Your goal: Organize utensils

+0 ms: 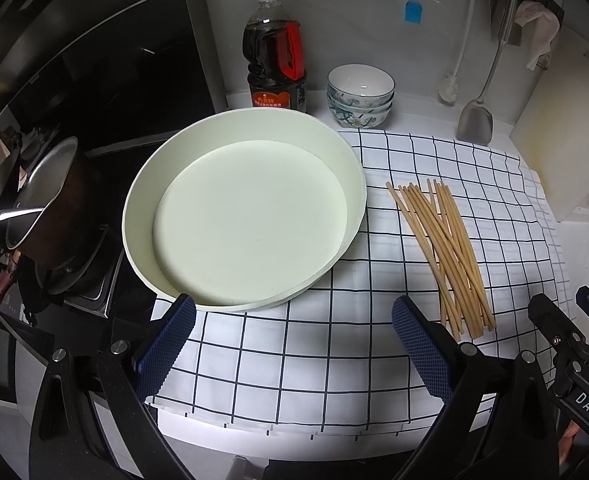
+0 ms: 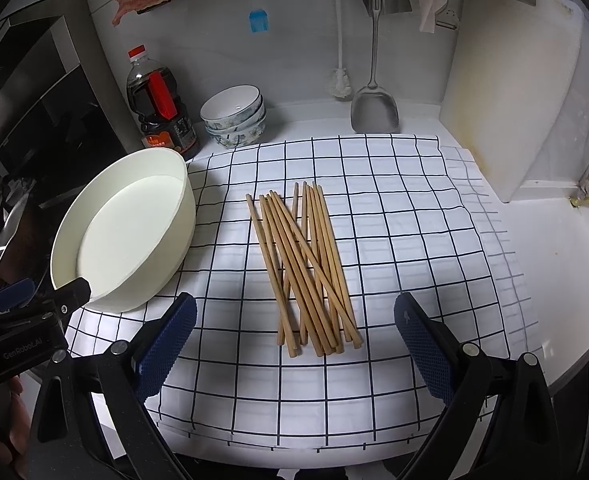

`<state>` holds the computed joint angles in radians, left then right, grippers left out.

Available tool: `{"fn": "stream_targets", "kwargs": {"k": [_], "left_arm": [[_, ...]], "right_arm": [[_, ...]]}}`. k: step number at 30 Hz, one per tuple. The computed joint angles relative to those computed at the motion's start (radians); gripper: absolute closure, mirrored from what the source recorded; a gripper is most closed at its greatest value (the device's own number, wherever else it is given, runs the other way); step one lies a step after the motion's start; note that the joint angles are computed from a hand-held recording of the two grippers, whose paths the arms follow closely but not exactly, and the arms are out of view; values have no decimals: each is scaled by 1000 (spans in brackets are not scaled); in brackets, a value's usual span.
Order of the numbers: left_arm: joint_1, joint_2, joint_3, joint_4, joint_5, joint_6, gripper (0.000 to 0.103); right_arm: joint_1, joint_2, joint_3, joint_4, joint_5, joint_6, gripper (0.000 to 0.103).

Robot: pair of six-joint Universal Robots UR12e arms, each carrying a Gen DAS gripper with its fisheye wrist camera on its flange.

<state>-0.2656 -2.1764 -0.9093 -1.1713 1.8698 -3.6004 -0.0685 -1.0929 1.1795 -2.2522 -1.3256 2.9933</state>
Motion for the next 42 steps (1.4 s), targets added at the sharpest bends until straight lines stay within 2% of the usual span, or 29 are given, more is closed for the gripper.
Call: {"fn": "stream_targets", "kwargs": {"k": [15,24,32,37,42], "left_arm": [[1,0,2,-4,-2,1,6],[-5,-13,6,3,-31,8,6],[-24,-57,36,19,-85,25,6],[-33,-88,45,80,-119,4,6],[-46,-132,75,118,-117,-32,6]], "right_arm": [[-1,2,-3,5,3,-7,8],[-14,2,10,7,9,-10,8],[-54,12,33,-10,37,-55,8],[-73,42,22,-23,47,-83,9],[-83,89,-11,-10,67,-118,9]]}}
